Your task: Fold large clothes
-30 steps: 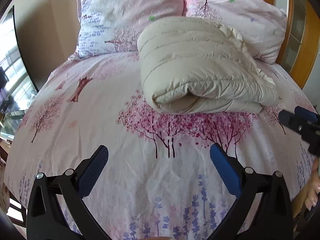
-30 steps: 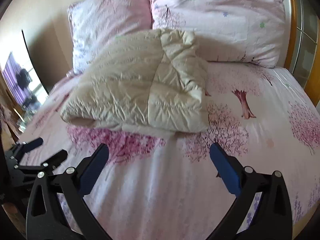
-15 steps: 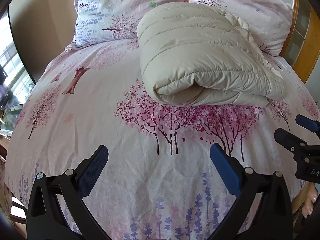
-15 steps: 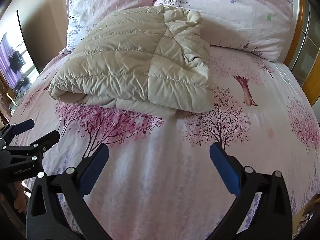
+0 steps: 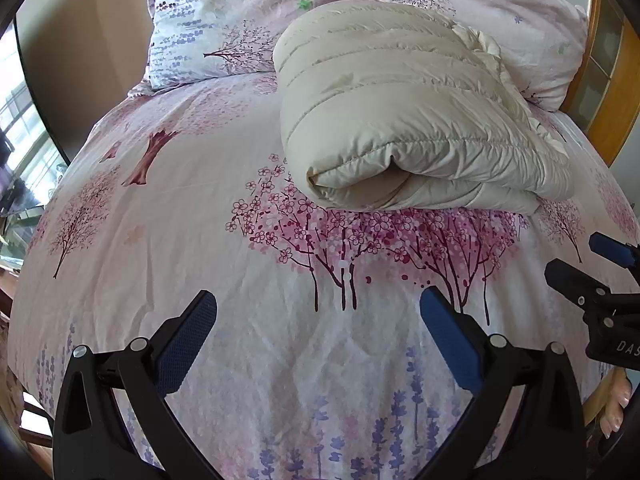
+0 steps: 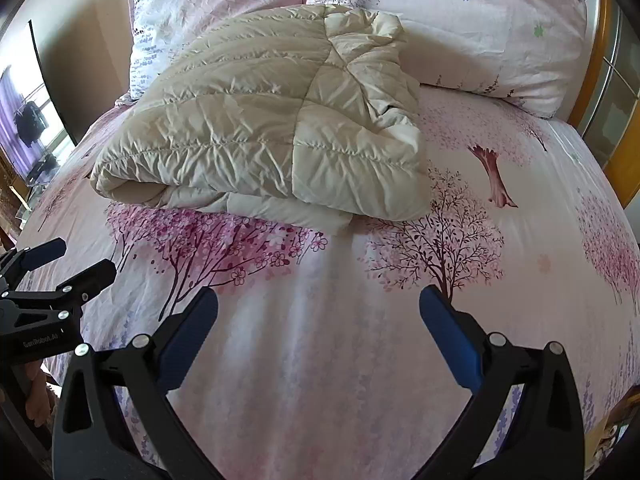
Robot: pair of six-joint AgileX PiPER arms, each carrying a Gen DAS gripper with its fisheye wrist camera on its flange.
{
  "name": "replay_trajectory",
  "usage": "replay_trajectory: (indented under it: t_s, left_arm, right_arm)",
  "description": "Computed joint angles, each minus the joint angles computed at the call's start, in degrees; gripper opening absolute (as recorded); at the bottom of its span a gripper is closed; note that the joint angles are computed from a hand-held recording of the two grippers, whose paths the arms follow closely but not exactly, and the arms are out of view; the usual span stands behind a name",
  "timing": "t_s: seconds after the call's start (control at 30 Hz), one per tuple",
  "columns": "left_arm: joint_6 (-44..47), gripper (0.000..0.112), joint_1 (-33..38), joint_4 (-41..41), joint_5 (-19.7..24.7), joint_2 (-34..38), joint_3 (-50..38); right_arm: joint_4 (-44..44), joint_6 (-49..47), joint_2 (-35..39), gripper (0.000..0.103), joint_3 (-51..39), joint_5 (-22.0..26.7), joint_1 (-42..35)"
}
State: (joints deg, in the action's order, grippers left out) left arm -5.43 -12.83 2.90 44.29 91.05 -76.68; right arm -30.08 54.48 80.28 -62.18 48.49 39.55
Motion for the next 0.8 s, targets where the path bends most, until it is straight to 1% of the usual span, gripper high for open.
replay_trajectory:
  t_s: [0.8]
  left_arm:
    - [-0.2,0.102,-0.3,0.1,0.1,0.6,-0.4]
  right_arm:
    - [0.3,0.0,0.5,0.101,0.1,-0.5,-0.8]
